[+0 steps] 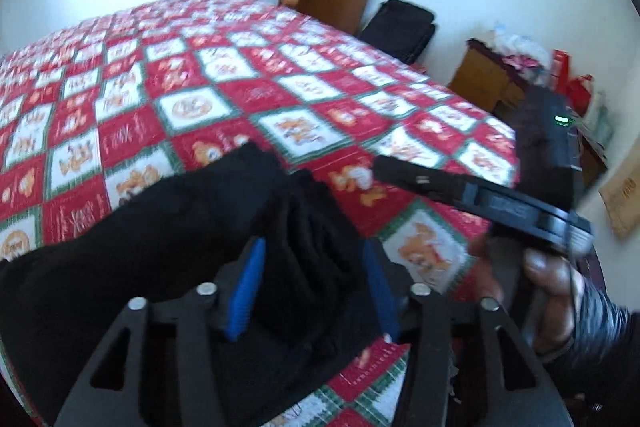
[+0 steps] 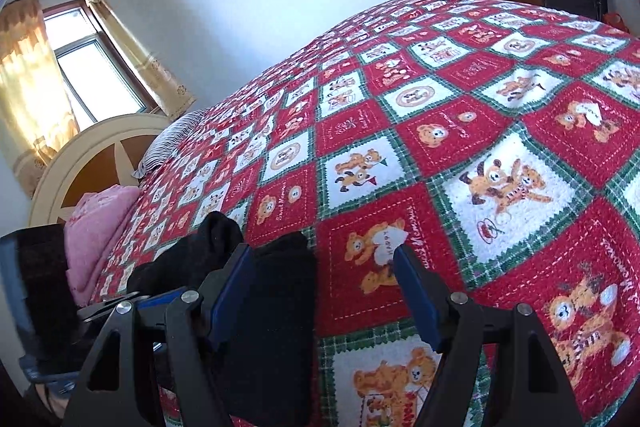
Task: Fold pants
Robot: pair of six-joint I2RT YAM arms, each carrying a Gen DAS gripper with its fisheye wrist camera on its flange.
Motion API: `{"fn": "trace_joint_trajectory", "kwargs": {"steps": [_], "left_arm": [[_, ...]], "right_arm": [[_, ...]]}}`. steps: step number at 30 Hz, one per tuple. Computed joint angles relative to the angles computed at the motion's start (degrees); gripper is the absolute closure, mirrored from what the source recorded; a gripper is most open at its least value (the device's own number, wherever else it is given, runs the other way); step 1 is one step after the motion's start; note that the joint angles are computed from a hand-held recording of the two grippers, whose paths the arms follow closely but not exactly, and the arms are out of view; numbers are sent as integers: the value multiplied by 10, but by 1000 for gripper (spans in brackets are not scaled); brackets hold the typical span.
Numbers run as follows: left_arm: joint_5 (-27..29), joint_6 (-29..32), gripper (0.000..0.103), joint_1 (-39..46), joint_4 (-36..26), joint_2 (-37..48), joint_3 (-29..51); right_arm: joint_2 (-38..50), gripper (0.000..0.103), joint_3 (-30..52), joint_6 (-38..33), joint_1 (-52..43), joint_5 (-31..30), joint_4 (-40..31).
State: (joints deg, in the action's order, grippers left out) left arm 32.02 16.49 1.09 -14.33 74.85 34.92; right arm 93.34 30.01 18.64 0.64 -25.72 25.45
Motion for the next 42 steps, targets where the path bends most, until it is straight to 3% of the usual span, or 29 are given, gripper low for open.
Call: {"fn": "trace_joint_trajectory", "kwargs": {"steps": [6,9,13,17,22,23,25,28,33,39,41,42], "left_arm": [[48,42,33,127,-6,-81,-39],[68,51,31,212,11,-61,-38],[47,38,25,286,74,-3,-36],[19,10,11,322,146,50,-45],[16,-1,11,329,171,104,-41],[17,-2,11,330,172,106,-42],[20,-5,11,327,177,106,-45],[31,1,10,336,175,107,-45],[34,0,6,337,180,110,-49],[14,11,6,318,194,128,-56],[10,15,6,319,199,128,-59],[9,14,6,320,201,127,-61]], "right_arm": [[-14,30,-2,-4,10,-44,-8],[-42,30,1,-14,42,-57,-38],[-58,30,28,-20,84,-68,-113],[-57,29,55,-12,135,-23,-168],[-32,29,74,-20,179,31,-187],[-25,31,76,-24,177,30,-188],[-22,81,79,-31,172,28,-192],[-60,87,53,-39,156,2,-178],[-110,88,2,-63,116,-13,-174],[-11,86,-10,-68,46,-58,-127],[-23,79,-4,-75,42,-61,-145],[-44,68,-7,-75,48,-34,-149]]}}
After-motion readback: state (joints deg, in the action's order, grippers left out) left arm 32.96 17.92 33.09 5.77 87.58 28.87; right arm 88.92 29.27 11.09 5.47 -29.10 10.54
